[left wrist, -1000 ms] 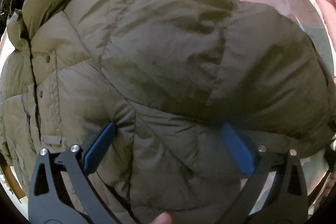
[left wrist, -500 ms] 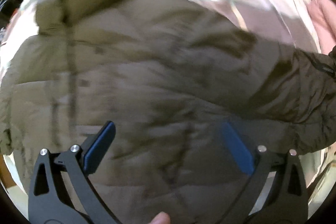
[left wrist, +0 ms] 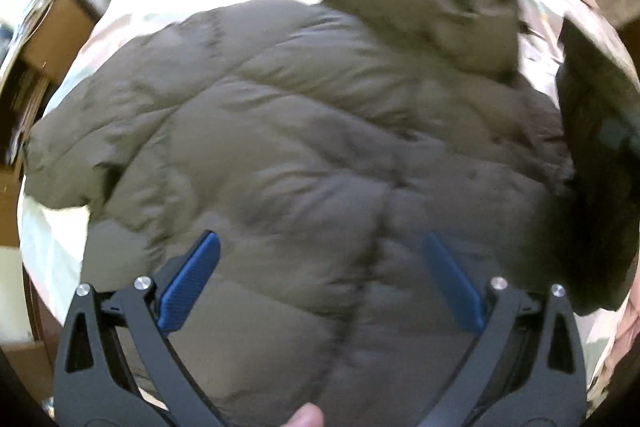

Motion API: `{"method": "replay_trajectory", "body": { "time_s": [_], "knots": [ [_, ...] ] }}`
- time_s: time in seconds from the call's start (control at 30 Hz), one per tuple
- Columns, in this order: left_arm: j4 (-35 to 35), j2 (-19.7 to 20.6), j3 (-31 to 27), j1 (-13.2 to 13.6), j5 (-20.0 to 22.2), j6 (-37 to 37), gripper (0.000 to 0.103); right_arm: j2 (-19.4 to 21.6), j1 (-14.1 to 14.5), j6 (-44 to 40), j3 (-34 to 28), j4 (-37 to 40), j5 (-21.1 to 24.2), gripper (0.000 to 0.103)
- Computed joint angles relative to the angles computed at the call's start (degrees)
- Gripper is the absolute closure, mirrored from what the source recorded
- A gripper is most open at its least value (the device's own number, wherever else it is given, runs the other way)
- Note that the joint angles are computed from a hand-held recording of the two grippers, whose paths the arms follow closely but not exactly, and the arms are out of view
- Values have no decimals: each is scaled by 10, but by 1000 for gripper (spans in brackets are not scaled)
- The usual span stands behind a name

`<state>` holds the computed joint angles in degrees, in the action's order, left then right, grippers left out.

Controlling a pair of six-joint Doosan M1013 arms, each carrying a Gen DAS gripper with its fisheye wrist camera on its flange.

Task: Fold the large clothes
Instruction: 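Grasp the jacket sleeve cuff with the right gripper and lift it, then fold the held sleeve across the jacket front toward the zipper with the right gripper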

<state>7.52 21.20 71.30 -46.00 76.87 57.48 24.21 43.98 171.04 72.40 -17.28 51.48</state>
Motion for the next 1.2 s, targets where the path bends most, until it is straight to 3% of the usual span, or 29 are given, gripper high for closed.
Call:
{"method": "replay_trajectory", "body": {
  "time_s": [0.13, 0.37, 0.47, 0.53, 0.6, 0.67, 1.0, 1.2],
  "knots": [
    [-6, -6, 11, 19, 1, -6, 2, 61, 14, -67, -77, 30, 83, 78],
    [-8, -6, 13, 24, -3, 7, 2, 105, 26, -98, -146, 14, 168, 70],
    [-10, -2, 9, 22, -3, 12, 2, 110, 27, -104, -155, 2, 184, 68],
    [-9, 1, 5, 20, -3, 15, 2, 111, 28, -102, -156, -4, 184, 58],
    [-9, 3, 1, 18, -4, 17, 2, 107, 31, -90, -154, -23, 181, 32],
    [-9, 6, -3, 17, -4, 17, 2, 104, 36, -79, -154, -51, 180, 25],
    [-20, 37, -57, -7, -18, 42, 2, 73, 35, -59, -131, -78, 188, 24],
    [-32, 83, -108, -24, 3, 66, 2, 49, 30, -38, -83, -63, 209, 24]
  ]
}}
